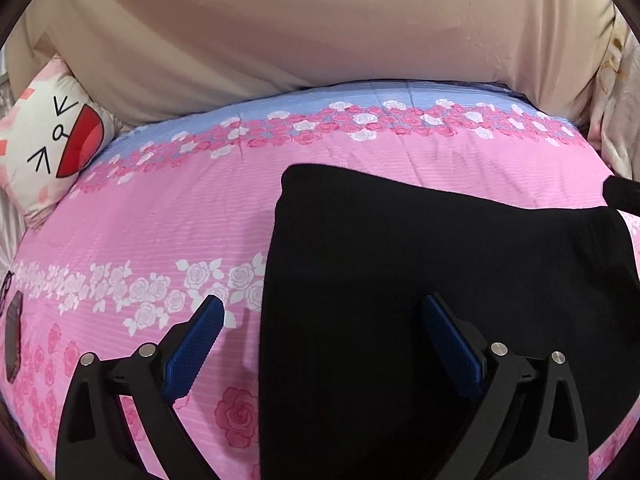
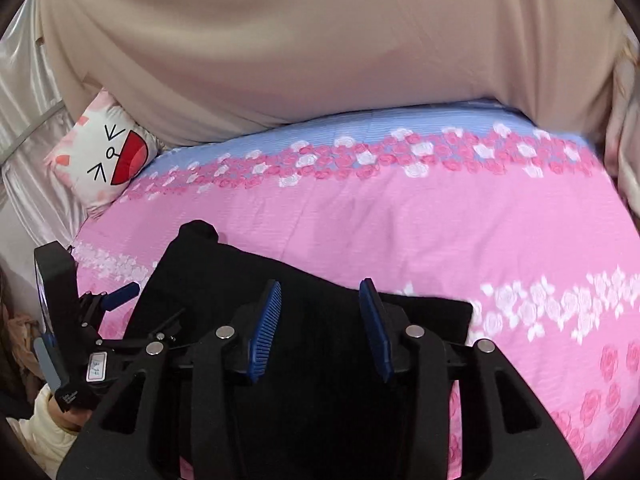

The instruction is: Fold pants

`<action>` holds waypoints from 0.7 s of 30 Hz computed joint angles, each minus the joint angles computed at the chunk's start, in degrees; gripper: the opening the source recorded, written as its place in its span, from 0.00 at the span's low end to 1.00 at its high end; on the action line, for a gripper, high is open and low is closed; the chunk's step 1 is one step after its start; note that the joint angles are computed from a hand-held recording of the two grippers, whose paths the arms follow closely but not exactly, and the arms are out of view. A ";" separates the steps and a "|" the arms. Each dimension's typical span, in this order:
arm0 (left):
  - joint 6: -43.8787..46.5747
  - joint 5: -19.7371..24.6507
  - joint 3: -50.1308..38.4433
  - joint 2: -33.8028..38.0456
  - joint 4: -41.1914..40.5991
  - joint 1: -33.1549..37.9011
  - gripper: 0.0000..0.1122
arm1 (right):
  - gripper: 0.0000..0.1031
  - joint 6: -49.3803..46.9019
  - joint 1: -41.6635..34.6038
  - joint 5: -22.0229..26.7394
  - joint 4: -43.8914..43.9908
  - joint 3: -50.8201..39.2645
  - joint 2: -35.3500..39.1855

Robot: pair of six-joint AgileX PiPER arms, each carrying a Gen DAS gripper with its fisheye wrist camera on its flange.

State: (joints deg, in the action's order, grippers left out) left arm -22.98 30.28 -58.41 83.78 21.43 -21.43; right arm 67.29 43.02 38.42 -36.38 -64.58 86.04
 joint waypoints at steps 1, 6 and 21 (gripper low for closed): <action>-0.13 0.06 0.08 -0.23 0.03 -0.07 0.87 | 0.39 -3.97 -1.50 0.31 3.24 -1.06 2.35; 6.42 2.24 2.27 -9.78 -3.63 4.09 0.87 | 0.41 -4.43 -1.77 1.82 5.36 -3.21 3.28; 19.57 3.41 6.08 -17.32 -10.29 25.76 0.87 | 0.52 -38.82 -0.54 11.38 30.17 -55.09 41.81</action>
State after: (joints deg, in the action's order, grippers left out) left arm -3.41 33.69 -52.34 66.46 11.14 4.33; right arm 28.47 42.49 49.79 -6.21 -119.68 127.84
